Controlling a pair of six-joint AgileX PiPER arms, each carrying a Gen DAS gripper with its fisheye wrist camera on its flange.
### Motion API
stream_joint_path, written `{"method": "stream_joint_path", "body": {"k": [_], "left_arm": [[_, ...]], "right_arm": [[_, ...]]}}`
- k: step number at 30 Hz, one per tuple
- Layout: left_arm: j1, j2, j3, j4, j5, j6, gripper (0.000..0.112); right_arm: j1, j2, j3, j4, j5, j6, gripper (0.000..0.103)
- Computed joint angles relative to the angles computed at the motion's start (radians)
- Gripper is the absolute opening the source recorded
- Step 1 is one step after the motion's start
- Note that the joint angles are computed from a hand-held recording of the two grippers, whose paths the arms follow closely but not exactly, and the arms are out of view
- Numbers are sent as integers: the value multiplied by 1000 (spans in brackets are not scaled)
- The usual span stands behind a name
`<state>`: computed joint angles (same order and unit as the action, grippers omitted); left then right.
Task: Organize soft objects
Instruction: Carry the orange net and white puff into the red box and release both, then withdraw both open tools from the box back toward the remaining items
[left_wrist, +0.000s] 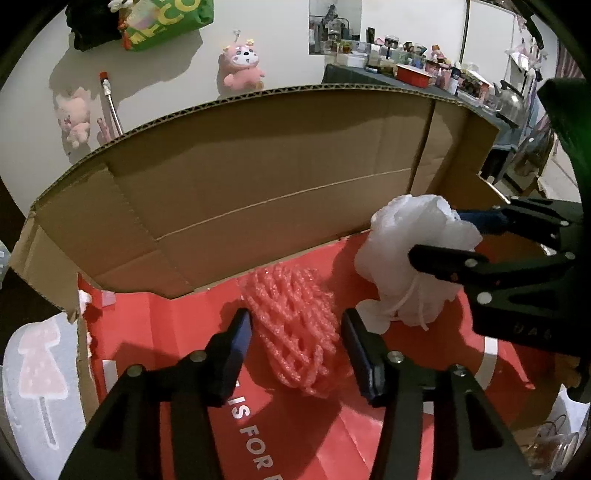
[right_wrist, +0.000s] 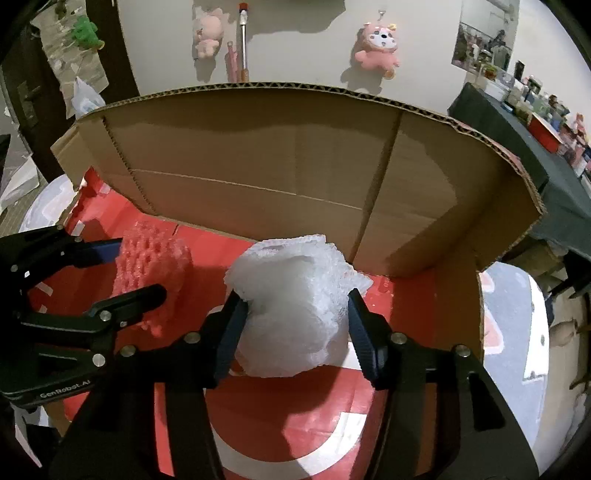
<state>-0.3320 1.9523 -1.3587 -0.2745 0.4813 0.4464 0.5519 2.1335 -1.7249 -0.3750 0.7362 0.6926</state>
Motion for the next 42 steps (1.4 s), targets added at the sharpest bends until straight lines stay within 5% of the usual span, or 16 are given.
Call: {"method": "stream_joint_path", "body": {"k": [7, 10, 21, 33, 42], "left_arm": [[8, -17, 16, -18, -17, 3, 67], [13, -24, 20, -21, -21, 5, 71], [42, -131, 126, -135, -86, 109, 92], [74, -439, 357, -323, -174, 276, 103], [111, -719, 504, -462, -110, 372, 103]], "right_arm": [[-1, -7, 5, -20, 6, 28, 61], [4, -13, 12, -37, 8, 43, 74], [31, -59, 51, -103, 38, 122, 78], [115, -295, 251, -277, 39, 327, 88], [315, -511, 415, -507, 152, 569, 95]]}}
